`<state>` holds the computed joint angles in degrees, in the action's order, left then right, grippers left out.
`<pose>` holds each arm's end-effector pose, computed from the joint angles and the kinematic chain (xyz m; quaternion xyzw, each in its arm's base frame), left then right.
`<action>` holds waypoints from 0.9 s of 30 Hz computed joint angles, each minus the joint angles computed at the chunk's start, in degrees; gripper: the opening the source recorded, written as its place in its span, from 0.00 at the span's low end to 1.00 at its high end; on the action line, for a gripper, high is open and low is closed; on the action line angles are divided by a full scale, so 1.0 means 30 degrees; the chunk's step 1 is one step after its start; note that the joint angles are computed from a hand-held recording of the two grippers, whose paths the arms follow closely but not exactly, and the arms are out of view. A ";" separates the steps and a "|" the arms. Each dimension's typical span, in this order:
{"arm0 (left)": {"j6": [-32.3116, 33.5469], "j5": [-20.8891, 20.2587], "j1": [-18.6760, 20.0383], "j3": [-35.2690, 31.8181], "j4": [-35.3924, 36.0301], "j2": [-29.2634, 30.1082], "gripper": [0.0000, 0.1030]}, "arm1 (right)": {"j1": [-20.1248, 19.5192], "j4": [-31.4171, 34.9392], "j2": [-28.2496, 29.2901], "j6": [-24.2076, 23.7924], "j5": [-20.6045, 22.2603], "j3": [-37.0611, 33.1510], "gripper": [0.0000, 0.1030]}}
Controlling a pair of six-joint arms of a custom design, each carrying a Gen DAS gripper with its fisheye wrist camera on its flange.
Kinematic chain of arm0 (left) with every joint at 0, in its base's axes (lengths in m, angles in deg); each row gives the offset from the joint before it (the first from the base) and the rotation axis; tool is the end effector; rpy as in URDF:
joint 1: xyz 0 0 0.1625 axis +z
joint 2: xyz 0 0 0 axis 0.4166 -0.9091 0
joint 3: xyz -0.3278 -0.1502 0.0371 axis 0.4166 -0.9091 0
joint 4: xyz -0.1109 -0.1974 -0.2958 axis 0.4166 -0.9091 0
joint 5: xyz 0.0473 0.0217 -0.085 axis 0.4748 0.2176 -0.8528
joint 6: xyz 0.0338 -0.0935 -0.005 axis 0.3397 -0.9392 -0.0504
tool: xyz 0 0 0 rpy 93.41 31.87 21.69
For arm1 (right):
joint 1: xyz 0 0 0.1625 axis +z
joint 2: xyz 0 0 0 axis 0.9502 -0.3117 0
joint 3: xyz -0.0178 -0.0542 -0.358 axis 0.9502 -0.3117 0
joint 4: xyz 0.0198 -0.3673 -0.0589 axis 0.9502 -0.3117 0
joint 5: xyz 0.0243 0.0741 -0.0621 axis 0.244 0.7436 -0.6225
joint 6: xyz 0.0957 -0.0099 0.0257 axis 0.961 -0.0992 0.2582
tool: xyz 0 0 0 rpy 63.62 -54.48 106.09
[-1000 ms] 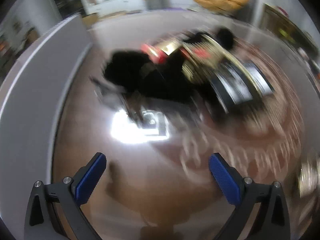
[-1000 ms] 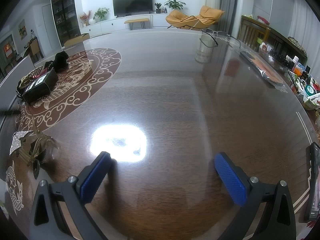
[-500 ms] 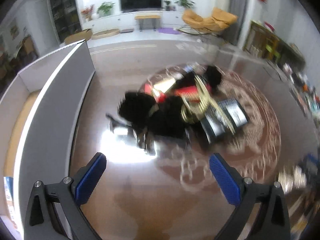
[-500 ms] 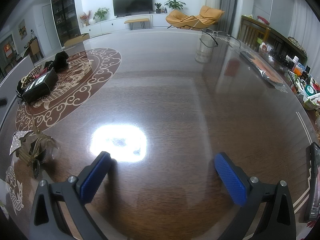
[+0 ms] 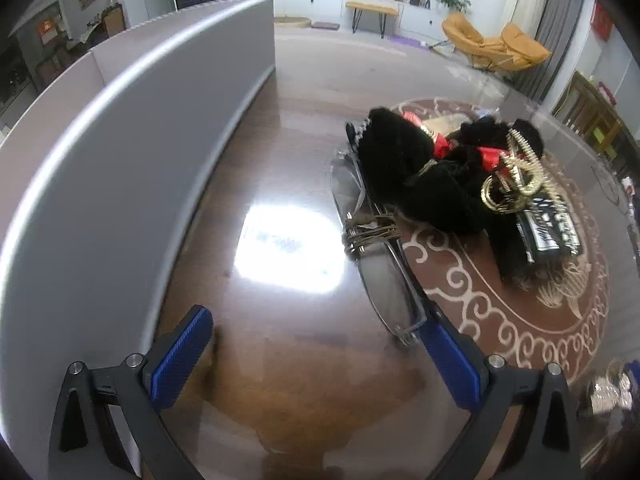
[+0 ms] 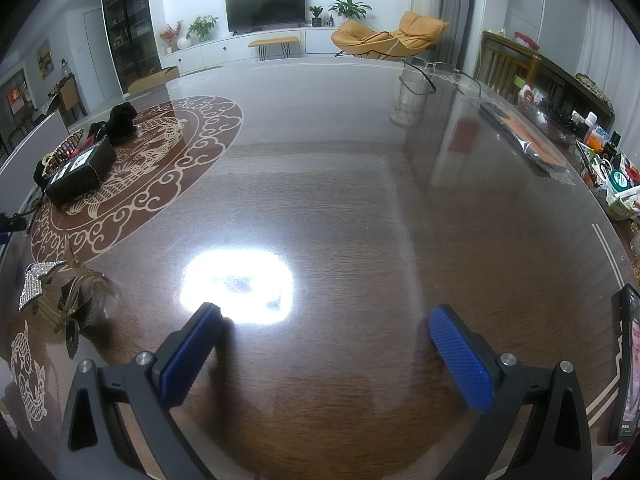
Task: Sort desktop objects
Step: 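Move the left tool to the eyeglasses and close it on them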
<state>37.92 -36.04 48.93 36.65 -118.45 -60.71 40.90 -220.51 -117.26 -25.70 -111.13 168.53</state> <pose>0.0563 -0.5827 0.2883 -0.1566 0.8440 -0.3221 0.3993 0.2892 -0.5122 0.0522 0.2410 -0.8826 0.2381 0.3259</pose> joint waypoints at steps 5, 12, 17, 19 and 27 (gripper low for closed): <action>0.2915 -0.0566 0.0132 -0.1454 -0.1089 0.1414 1.00 | 0.0000 -0.0003 0.0002 -0.0001 0.0000 0.0000 1.00; 0.2746 -0.0606 0.0754 -0.5365 0.1121 0.3983 1.00 | 0.0003 -0.0005 0.0007 -0.0002 -0.0003 0.0000 1.00; 0.3041 -0.0768 0.0922 -0.6309 0.1450 0.4414 1.00 | 0.0008 0.0004 -0.0020 0.0001 -0.0002 0.0018 1.00; 0.3288 -0.0870 0.0949 -0.6425 0.1523 0.4382 1.00 | 0.0003 -0.0014 -0.0005 -0.0005 -0.0002 0.0018 1.00; 0.4449 -0.0917 0.0911 -0.6175 0.0399 0.4551 0.86 | 0.0004 -0.0014 0.0012 -0.0005 0.0000 0.0003 1.00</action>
